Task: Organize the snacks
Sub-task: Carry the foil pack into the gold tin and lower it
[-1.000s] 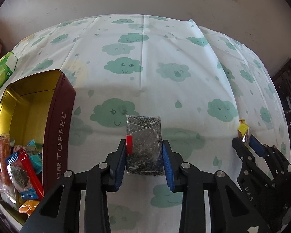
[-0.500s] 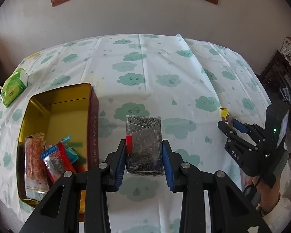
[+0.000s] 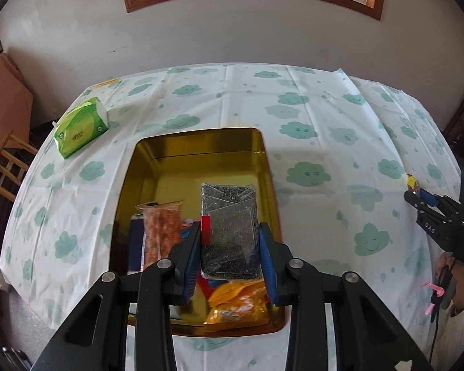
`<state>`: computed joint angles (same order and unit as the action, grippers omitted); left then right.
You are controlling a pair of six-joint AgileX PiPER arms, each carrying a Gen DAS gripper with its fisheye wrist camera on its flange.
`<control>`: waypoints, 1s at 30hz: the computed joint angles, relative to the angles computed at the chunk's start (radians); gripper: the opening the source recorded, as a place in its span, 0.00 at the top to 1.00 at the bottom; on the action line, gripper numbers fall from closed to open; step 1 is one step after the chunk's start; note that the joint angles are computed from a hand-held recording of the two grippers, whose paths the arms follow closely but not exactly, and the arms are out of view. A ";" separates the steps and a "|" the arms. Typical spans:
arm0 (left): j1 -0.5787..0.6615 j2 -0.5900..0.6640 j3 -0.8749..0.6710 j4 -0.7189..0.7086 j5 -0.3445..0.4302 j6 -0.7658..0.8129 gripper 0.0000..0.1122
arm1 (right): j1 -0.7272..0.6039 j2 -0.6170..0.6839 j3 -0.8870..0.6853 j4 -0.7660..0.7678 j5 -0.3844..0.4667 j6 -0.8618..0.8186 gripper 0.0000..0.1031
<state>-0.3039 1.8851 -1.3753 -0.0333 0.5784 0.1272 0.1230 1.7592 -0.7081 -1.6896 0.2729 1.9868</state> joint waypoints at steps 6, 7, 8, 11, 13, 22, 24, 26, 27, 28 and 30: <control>0.058 0.029 -0.003 0.054 -0.004 -0.002 0.72 | 0.000 0.000 0.000 -0.001 0.000 0.001 0.69; 0.063 0.037 -0.004 0.067 -0.006 -0.012 0.72 | 0.000 0.000 0.000 -0.001 0.001 0.002 0.69; 0.069 0.046 -0.009 0.071 -0.005 -0.013 0.72 | 0.002 0.001 0.000 0.000 0.002 0.001 0.69; 0.092 0.076 -0.026 0.053 0.007 0.005 0.72 | 0.001 0.000 0.000 0.002 0.002 -0.002 0.68; 0.099 0.079 -0.021 0.031 -0.001 0.036 0.72 | 0.002 0.000 0.000 0.004 0.003 -0.004 0.68; 0.095 0.085 -0.018 0.017 -0.024 0.092 0.72 | -0.003 -0.003 0.000 0.012 0.002 -0.019 0.68; 0.097 0.086 -0.019 0.013 -0.024 0.101 0.72 | -0.001 -0.002 -0.001 0.016 0.004 -0.021 0.68; 0.101 0.086 -0.022 -0.020 -0.011 0.129 0.72 | 0.001 -0.001 -0.002 0.019 0.005 -0.025 0.68; 0.100 0.080 -0.015 -0.031 -0.009 0.144 0.72 | 0.001 -0.001 -0.002 0.021 0.005 -0.025 0.68; 0.097 0.076 -0.007 -0.032 -0.010 0.151 0.72 | 0.002 -0.001 -0.002 0.021 0.005 -0.026 0.68; 0.085 0.061 0.021 -0.002 -0.030 0.137 0.72 | 0.000 -0.002 -0.002 0.021 0.004 -0.026 0.68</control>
